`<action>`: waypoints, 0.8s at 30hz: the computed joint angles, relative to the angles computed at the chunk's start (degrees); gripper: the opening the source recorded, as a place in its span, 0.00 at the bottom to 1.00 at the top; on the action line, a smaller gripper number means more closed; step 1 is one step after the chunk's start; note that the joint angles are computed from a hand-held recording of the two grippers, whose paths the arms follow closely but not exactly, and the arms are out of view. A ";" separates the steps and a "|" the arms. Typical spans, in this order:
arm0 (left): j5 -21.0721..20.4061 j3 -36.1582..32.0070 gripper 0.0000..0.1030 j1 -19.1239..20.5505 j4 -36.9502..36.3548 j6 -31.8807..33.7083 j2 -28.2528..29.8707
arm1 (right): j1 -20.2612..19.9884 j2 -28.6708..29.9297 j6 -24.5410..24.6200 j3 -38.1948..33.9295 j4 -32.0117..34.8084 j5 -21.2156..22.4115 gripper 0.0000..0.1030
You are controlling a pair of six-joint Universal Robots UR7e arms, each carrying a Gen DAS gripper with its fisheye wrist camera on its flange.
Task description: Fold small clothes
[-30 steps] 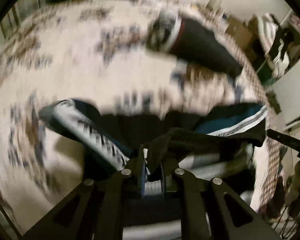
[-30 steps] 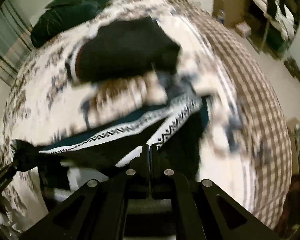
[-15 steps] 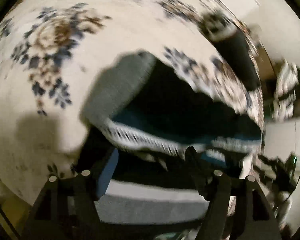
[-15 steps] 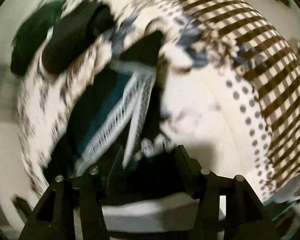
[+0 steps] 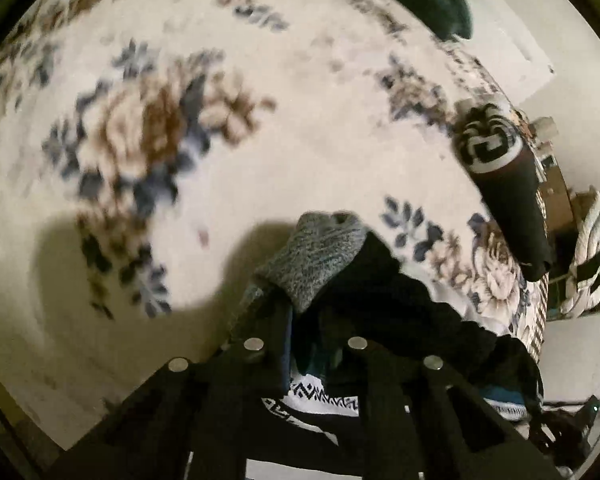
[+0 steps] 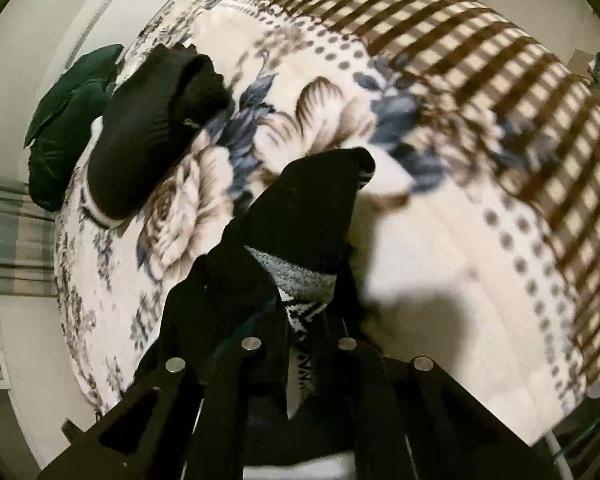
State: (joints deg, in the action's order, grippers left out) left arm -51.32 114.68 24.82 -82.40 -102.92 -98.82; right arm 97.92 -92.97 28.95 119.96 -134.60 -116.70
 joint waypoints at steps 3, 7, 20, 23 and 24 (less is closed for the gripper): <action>-0.07 -1.07 0.08 -0.27 4.31 0.84 -0.74 | 1.12 -4.28 2.80 1.72 4.01 -0.62 0.07; -6.83 2.32 0.12 3.26 0.99 6.33 -2.09 | -0.98 -8.49 5.46 3.85 12.26 -1.94 0.07; -1.12 -7.32 0.50 0.32 -0.92 9.95 2.41 | 6.99 -2.96 -0.75 -5.41 19.90 -10.67 0.47; -2.11 -7.16 0.51 3.97 -11.02 20.33 8.44 | 9.68 4.07 -6.06 -8.41 14.72 -5.90 0.48; -2.74 -7.57 0.51 4.90 -11.92 22.09 10.19 | 9.76 6.75 -7.50 -9.19 13.62 -2.19 0.48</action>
